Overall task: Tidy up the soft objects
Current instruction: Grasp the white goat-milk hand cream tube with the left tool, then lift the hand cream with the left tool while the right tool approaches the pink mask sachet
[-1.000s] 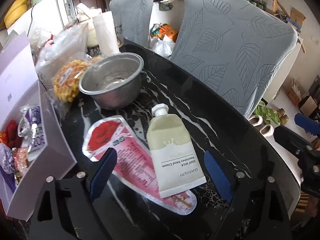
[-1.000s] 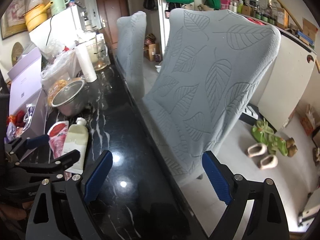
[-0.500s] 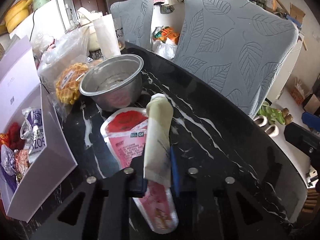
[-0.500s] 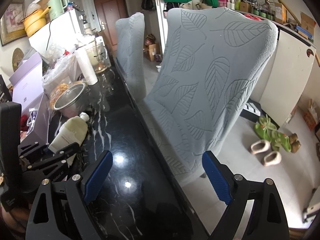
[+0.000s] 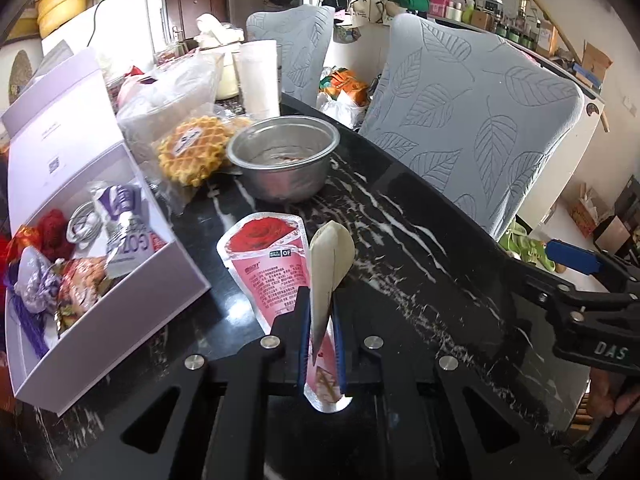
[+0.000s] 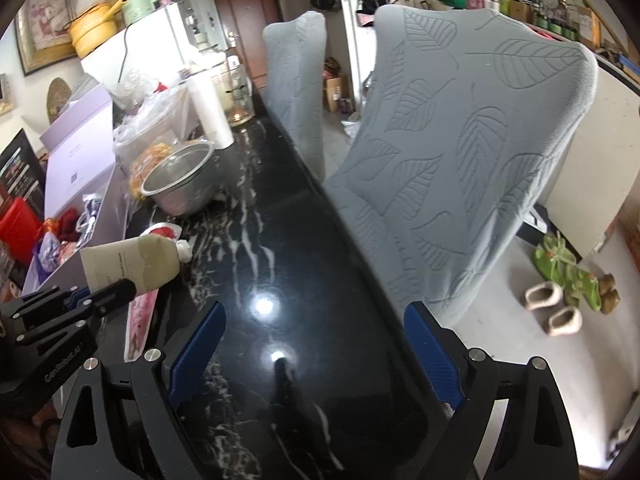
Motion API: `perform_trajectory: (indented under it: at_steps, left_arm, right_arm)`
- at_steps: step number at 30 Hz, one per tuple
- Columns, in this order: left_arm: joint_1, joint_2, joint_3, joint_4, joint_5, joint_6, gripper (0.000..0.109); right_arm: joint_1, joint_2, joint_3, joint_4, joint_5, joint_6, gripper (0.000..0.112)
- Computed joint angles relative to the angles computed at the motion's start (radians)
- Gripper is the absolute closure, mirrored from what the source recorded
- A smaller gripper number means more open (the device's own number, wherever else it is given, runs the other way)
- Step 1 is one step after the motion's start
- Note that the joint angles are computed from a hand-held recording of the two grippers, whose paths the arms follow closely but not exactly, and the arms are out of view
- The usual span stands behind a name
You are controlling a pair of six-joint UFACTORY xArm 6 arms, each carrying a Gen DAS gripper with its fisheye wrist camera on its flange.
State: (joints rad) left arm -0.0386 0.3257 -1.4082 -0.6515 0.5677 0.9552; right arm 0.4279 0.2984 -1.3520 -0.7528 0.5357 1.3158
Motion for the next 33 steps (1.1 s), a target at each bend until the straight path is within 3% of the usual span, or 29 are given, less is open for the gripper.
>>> perform_trajectory:
  at_steps: [10, 22, 24, 30, 32, 33]
  left_arm:
    - [0.103, -0.080, 0.088, -0.060, 0.047, 0.060, 0.098]
    - [0.227, -0.137, 0.125, -0.140, 0.056, 0.105, 0.098]
    - [0.241, -0.124, 0.116, -0.137, 0.051, 0.101, 0.098]
    - [0.284, -0.079, 0.065, -0.177, 0.154, 0.117, 0.098]
    - [0.292, -0.068, 0.050, -0.209, 0.180, 0.130, 0.098]
    - [0.294, -0.061, 0.040, -0.209, 0.191, 0.122, 0.098]
  right_arm:
    - [0.044, 0.145, -0.174, 0.127, -0.009, -0.176, 0.020]
    - [0.100, 0.395, -0.522, 0.326, 0.041, -0.445, 0.020]
    - [0.106, 0.447, -0.602, 0.361, 0.062, -0.495, 0.020]
    - [0.116, 0.609, -0.875, 0.380, 0.193, -0.582, 0.020]
    - [0.117, 0.680, -0.998, 0.392, 0.261, -0.618, 0.009]
    - [0.117, 0.714, -1.055, 0.394, 0.286, -0.634, 0.010]
